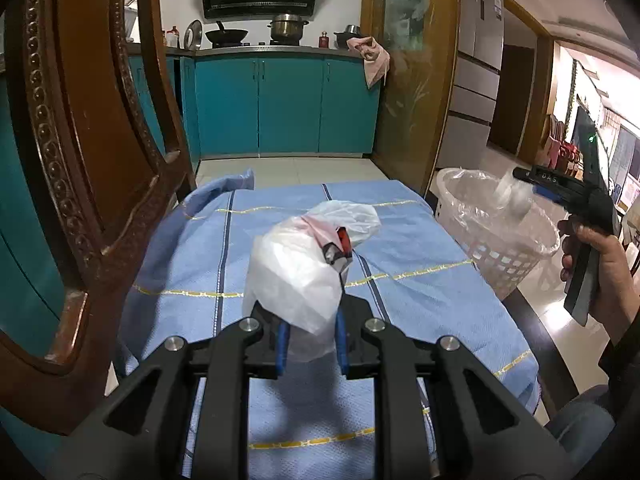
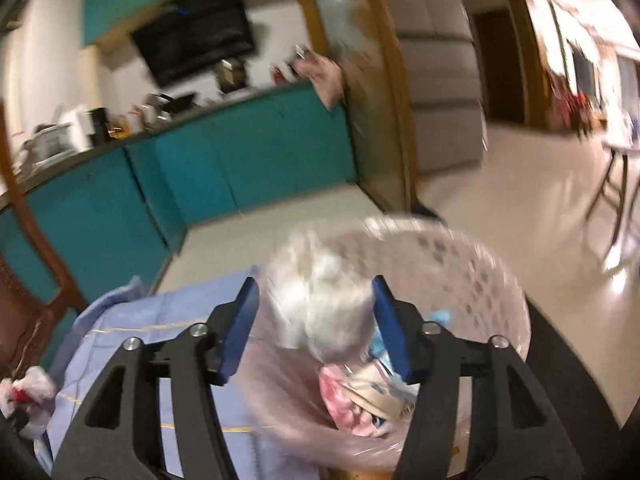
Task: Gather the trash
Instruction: 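Carry the white tissue bundle to the wastebasket and release it with the right gripper, then carry the white plastic bag to the wastebasket and release it with the left gripper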
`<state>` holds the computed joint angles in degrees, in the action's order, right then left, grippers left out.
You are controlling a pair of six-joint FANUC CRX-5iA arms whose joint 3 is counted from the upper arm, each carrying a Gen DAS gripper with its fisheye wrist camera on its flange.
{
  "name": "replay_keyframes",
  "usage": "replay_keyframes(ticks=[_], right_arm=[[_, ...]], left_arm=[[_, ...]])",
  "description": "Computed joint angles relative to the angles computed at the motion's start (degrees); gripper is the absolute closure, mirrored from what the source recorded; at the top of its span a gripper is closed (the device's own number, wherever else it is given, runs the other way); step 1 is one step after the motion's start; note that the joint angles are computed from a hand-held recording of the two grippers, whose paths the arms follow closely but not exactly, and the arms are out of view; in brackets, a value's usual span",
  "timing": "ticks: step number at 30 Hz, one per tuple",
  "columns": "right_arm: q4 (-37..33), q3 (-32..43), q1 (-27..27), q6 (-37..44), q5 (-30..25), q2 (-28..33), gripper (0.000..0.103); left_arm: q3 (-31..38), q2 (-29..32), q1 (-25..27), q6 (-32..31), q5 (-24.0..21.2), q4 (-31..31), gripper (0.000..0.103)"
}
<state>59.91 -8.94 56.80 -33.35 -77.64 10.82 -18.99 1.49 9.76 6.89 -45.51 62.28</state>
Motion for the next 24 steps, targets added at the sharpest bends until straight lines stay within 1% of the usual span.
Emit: replay_keyframes(ticks=[1,2,3,4,5,6,9,12,14,17,18,19,20,21,22,24], right_arm=[[0.3,-0.8,0.4,-1.7,0.4,-1.0,0.031],[2.7,-1.9,1.5,-3.7,-0.4,-1.7,0.026],[4.3,-2.0,2.4,-4.5,-1.8,-1.7,0.016],[6.5,-2.0,3.9,-6.3,-4.6,-1.5,0.011],[7.8,-2.2,5.0,-8.1,-7.0,-1.3,0.003],[9.4,-2.4,6.5,-11.1,-10.3,-0.9,0.003],[10.3,-2.1,8.8,-15.5,-15.4,-0.3,0.003],[10.7,-2.2,9.9,-17.7,-20.4,0.2,0.003],[10.2,-2.6,10.8,-21.1,-24.0,0.3,0.003],[10.4,-3.5,10.8,-23.8,-26.8,-0.2,0.003],[10.5,-3.3,10.8,-23.8,-27.4,0.1,0.003],[10.8,-3.5,10.9,-23.9,-27.9,0.0,0.003],[11.0,-3.8,10.9,-23.7,-27.8,-0.2,0.003],[11.0,-4.0,10.9,-23.4,-27.4,-0.5,0.003],[10.7,-4.1,10.7,-23.0,-26.8,-0.7,0.003],[10.3,-4.3,10.4,-22.2,-24.7,-1.1,0.003]], left_arm=[[0.0,0.0,-0.1,-0.1,-0.1,-0.1,0.084],[-0.1,0.0,-0.2,-0.2,-0.1,-0.3,0.084],[-0.1,-0.1,-0.3,-0.4,-0.1,-0.5,0.084],[0.0,0.0,-0.4,-0.3,-0.3,-0.8,0.084],[0.0,0.0,-0.5,-0.2,-0.5,-1.0,0.084],[0.6,0.2,-0.7,0.5,-1.5,-1.8,0.084],[2.9,1.2,-2.6,2.8,-4.6,-2.8,0.084],[6.6,2.5,-7.4,4.7,-7.0,-2.7,0.084],[11.0,4.7,-11.5,7.3,-9.3,-2.9,0.083],[16.5,7.8,-16.7,10.4,-10.9,-2.6,0.078],[18.8,9.4,-18.7,11.7,-11.5,-2.6,0.068],[21.4,11.3,-20.4,13.4,-12.2,-3.6,0.056],[24.1,13.0,-21.7,16.4,-12.0,-6.3,0.020],[25.1,13.6,-22.5,18.8,-10.8,-8.5,0.003],[24.5,13.5,-23.1,20.1,-8.2,-9.4,0.003],[22.1,12.5,-22.5,19.5,-5.9,-8.8,0.003]])
